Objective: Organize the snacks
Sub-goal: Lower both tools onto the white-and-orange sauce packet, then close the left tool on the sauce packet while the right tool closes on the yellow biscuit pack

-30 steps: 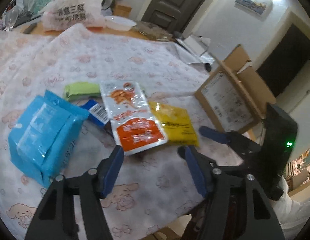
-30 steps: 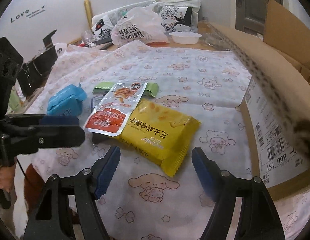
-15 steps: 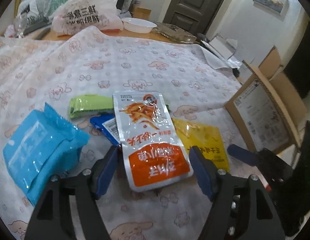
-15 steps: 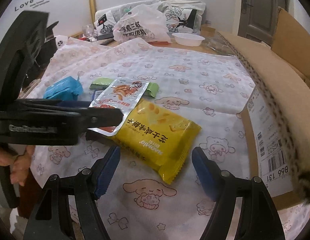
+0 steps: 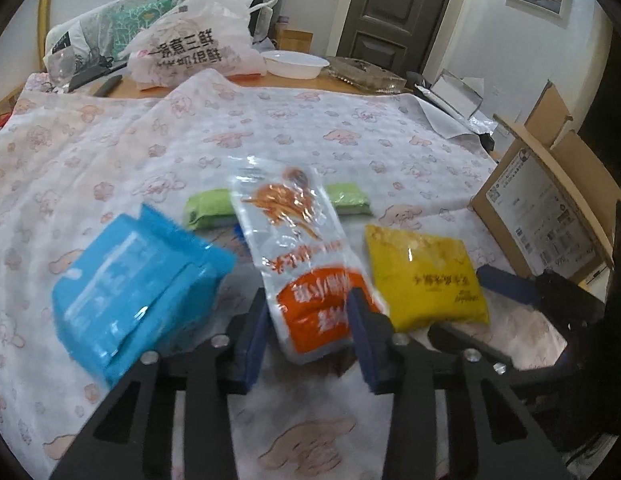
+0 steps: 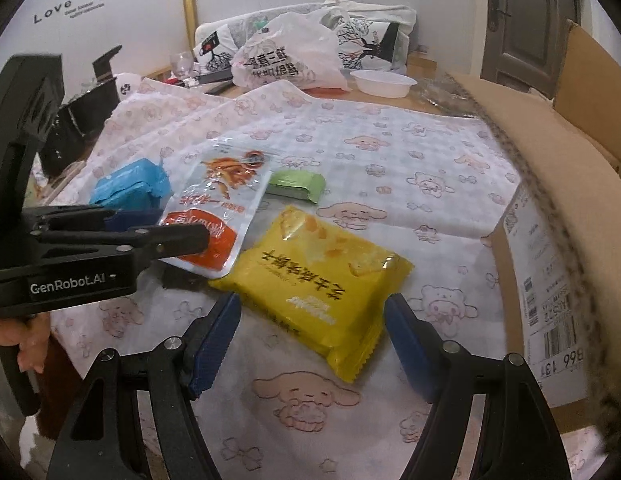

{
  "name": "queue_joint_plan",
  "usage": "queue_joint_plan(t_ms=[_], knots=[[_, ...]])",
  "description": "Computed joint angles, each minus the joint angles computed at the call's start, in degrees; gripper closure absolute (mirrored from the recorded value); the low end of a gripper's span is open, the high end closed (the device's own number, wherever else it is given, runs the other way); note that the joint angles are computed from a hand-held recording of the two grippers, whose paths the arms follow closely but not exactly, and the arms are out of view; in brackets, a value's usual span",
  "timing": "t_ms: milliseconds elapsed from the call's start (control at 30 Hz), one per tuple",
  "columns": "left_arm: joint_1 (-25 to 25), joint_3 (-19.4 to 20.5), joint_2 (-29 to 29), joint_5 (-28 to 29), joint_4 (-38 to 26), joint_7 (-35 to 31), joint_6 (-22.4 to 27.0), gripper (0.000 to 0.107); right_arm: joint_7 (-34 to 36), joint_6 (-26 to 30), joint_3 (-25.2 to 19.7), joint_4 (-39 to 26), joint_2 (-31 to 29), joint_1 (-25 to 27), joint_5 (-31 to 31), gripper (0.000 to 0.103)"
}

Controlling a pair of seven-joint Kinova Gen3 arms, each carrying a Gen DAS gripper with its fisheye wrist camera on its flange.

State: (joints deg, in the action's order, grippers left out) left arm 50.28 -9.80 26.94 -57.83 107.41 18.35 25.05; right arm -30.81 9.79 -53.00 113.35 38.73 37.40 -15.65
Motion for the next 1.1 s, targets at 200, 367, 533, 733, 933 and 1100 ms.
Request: queue_joint_plan(t_ms=[200, 367, 533, 733, 933, 1100], knots=[[0.4, -0.4, -1.5, -1.8, 2.6, 2.9, -0.6, 0.072, 3.3, 3.9, -2.9, 0.3, -0.3, 2.3, -1.4, 0.031], [-1.2, 1.1, -2.3, -3.0, 3.5, 2.2, -0.8, 0.072, 3.7, -1.0, -0.4, 1.1, -2.8, -1.5, -2.4, 0.027], [-1.9, 0.9, -3.0, -4.6, 4.8, 3.1, -2.3, 0.072, 2.8, 0.6, 5.9, -3.6, -2.6, -10.2, 1.5, 0.019], [-2.7, 1.1, -3.2, -5.7, 5.3, 3.9, -3.1, 0.072, 3.2, 9.2, 12.5, -11.0, -0.3, -15.9, -1.0, 0.012], [-3.2, 1.7, -3.4, -5.0, 5.1, 2.2, -3.2, 0.065, 7.3, 14.5, 14.5, -9.4, -3.1, -15.1, -4.7, 0.012], [-2.9, 1.6, -3.5, -4.4, 4.7, 1.8, -2.8, 0.060, 11.8, 12.9, 18.2, -7.1, -5.3, -17.9, -5.3, 0.016]])
